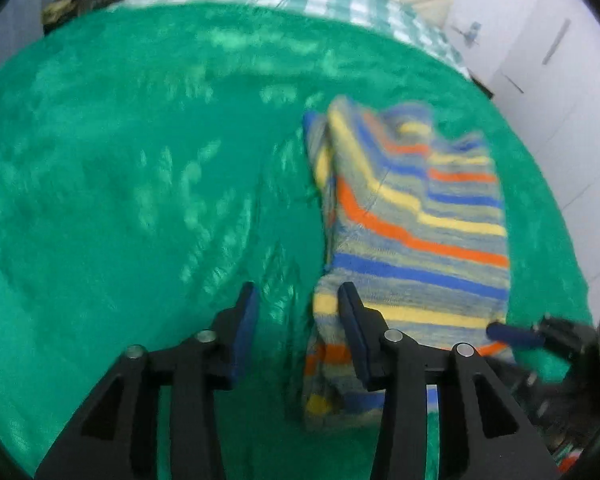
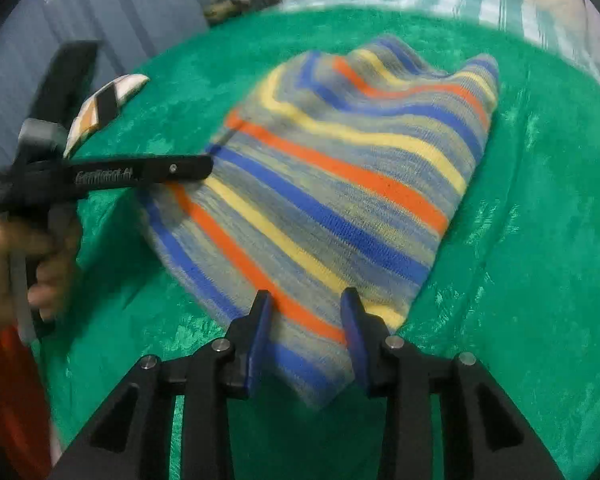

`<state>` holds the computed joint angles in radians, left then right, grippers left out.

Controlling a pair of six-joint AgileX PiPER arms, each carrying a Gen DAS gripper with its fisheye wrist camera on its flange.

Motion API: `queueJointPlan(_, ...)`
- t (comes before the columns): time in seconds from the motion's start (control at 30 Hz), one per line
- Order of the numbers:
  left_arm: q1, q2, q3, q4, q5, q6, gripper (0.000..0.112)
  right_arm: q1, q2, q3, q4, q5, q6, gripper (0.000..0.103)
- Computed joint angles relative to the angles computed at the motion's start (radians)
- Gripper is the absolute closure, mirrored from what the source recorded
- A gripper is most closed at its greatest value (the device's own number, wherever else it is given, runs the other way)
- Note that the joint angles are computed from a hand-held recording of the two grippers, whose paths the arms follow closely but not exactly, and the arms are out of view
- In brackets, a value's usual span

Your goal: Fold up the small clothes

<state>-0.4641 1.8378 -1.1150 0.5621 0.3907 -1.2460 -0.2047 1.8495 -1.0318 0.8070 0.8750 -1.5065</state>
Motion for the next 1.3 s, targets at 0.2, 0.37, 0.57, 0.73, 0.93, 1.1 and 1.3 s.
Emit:
queueJointPlan(0.2, 0.078, 0.161, -0.327, -0.207, 0.056, 0.371, 0.046, 0.001, 0.143, -0.402, 0.069, 0.108, 0.260, 0.066)
queueJointPlan(0.37, 0.137, 0.416, -0.628, -0.244, 0.252, 0.383, 0.076, 0.130, 0.383, -0.675, -0.115, 0.039, 0.520, 0.067)
queueJointPlan(0.57, 0.112, 0.140, -0.251, -0.091, 0.082, 0.235, 0.072, 0.130, 0.263, -0.459, -0.010, -0.127, 0.394, 0.067)
queueJointPlan(0.73, 0.032, -0.023, 0.022, -0.041, -0.049, 0.169, 0.056, 0.025, -0.020, -0.138, 0.100, -0.034, 0.149, 0.064)
queueJointPlan(0.93, -0.097, -0.058, 0.158, 0.110, 0.041, -0.123, 0.056, -0.037, -0.131, 0.205, -0.017, -0.159, 0.046, 0.047)
queueJointPlan(1.1, -0.341, -0.270, 0.308, 0.273, 0.203, -0.469, 0.023, -0.121, -0.441, 0.351, -0.083, -0.136, 0.198, 0.032)
queueJointPlan(1.3, -0.569, -0.285, 0.310, 0.249, 0.357, -0.597, 0.022, -0.190, -0.725, 0.477, -0.130, -0.149, 0.295, 0.015)
